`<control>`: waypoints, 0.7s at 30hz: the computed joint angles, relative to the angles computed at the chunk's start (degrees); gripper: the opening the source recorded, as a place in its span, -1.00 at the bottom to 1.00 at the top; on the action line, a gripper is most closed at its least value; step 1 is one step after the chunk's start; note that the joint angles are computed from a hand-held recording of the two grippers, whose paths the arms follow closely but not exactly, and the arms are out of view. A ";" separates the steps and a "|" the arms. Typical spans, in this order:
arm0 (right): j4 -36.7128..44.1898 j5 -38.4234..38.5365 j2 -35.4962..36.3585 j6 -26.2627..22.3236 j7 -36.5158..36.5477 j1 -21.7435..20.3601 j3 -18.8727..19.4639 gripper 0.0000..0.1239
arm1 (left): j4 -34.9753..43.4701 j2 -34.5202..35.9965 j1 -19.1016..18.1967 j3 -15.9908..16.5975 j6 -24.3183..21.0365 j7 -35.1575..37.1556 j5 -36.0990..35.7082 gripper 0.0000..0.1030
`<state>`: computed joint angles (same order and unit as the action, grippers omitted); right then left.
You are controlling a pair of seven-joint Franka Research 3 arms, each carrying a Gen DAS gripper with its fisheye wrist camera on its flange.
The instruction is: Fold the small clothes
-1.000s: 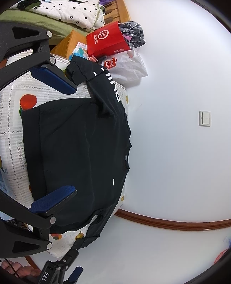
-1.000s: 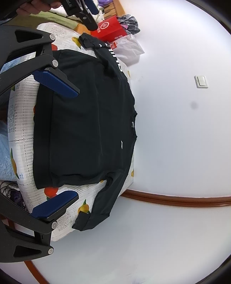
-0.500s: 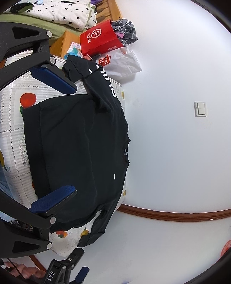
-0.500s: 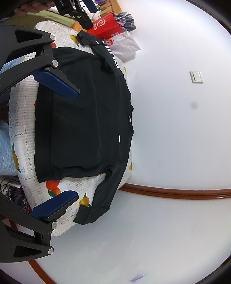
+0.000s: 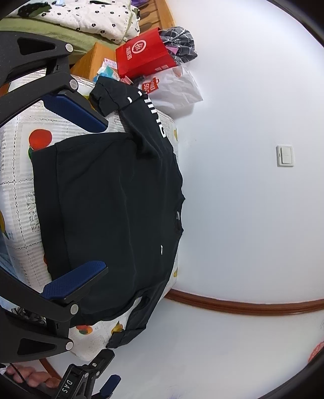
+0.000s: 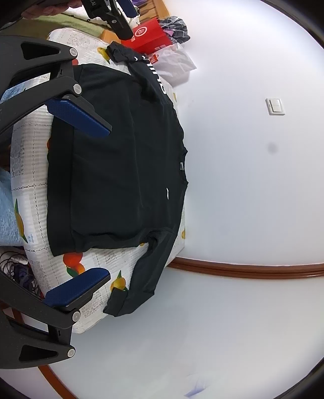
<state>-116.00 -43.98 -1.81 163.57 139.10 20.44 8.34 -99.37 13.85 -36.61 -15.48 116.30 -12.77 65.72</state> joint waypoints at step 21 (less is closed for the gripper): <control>13.95 13.91 13.41 -3.02 -14.30 6.59 -4.81 0.66 | -3.67 -0.75 6.35 2.30 6.42 1.39 -0.32 0.99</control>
